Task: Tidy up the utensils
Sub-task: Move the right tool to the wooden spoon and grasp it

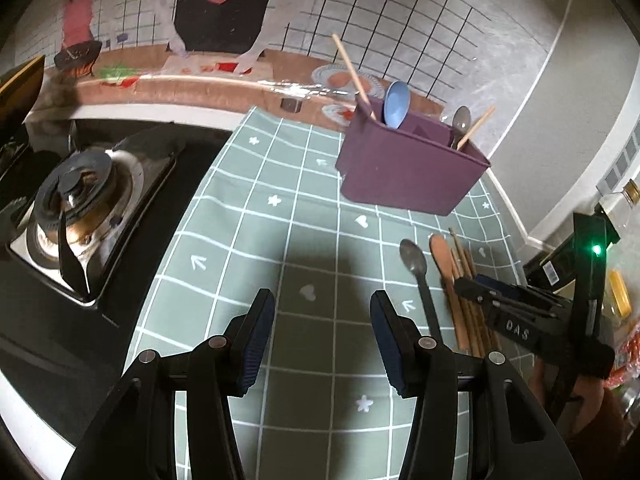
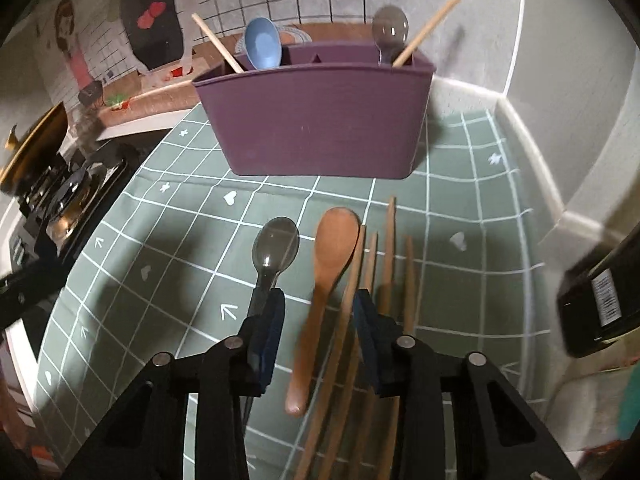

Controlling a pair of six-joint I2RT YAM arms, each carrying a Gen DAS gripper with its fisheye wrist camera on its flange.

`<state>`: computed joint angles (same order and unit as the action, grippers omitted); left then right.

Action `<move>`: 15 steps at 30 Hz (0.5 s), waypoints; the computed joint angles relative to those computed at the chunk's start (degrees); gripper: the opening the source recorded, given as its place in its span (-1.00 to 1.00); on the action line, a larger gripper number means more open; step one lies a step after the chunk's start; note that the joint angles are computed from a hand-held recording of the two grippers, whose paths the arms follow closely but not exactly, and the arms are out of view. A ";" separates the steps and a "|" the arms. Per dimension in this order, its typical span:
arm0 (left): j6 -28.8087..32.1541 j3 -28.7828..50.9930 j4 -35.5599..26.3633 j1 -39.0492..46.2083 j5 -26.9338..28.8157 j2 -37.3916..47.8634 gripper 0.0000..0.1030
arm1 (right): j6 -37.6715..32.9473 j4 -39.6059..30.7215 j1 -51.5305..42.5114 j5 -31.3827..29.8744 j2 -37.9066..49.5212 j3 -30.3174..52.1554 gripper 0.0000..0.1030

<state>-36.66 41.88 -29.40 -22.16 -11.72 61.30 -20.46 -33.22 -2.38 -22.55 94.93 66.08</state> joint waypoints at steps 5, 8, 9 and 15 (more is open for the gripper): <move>-0.34 -0.89 -0.10 0.82 0.88 -0.62 -0.01 | 0.33 -0.68 1.31 -0.27 2.40 1.24 -0.50; -0.08 -0.99 -0.42 1.14 0.53 -1.15 -0.01 | 0.99 -0.50 2.28 0.80 3.82 2.17 -0.50; 0.09 -0.99 -0.49 1.27 0.38 -1.37 -0.01 | 1.44 -0.26 2.54 1.32 4.21 2.39 -0.50; 1.04 -0.89 -0.44 3.29 1.18 -1.24 -0.01 | 3.00 1.36 3.11 3.19 6.63 3.82 -0.49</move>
<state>-35.61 40.99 -29.84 -18.87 -10.55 60.06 -17.47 -31.86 0.73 -19.36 101.57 69.90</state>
